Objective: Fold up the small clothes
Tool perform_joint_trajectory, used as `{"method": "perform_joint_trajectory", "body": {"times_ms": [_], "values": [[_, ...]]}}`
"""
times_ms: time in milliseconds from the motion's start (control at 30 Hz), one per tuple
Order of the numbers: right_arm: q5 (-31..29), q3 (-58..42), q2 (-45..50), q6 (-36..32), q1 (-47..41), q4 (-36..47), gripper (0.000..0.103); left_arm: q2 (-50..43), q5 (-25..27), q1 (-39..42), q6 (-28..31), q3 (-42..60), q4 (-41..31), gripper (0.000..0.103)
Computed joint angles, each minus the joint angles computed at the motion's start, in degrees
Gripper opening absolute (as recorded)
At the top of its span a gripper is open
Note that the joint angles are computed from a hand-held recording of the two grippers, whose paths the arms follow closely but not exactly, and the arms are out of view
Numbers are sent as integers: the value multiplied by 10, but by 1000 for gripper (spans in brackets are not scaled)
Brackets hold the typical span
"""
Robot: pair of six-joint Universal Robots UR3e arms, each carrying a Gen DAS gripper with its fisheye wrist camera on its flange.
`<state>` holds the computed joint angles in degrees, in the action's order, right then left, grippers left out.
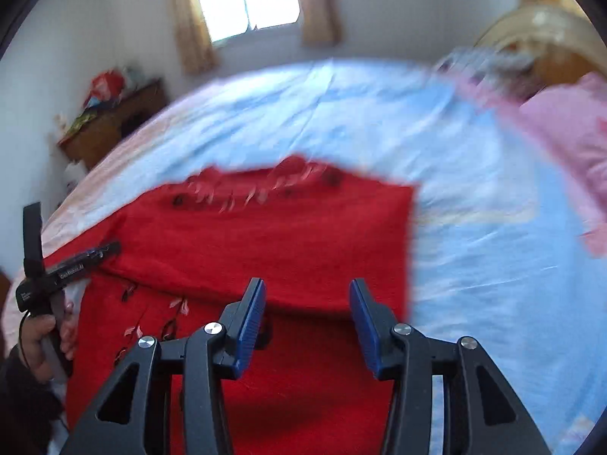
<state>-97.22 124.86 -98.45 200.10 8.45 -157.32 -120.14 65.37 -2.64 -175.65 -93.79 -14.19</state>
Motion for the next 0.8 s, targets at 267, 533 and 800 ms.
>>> {"method": "perform_joint_trajectory", "body": {"times_ms": [267,533,800], "values": [[20,147,-204,49,-32,74,47,55,-53,46,-23,-118,75,66],[-87,200,-304,274,228,242,36,187,-81,80,27,-306,112,74],[-130,163,-283,365,339,319,6,332,-131,199,98,-390,-6,74]]}}
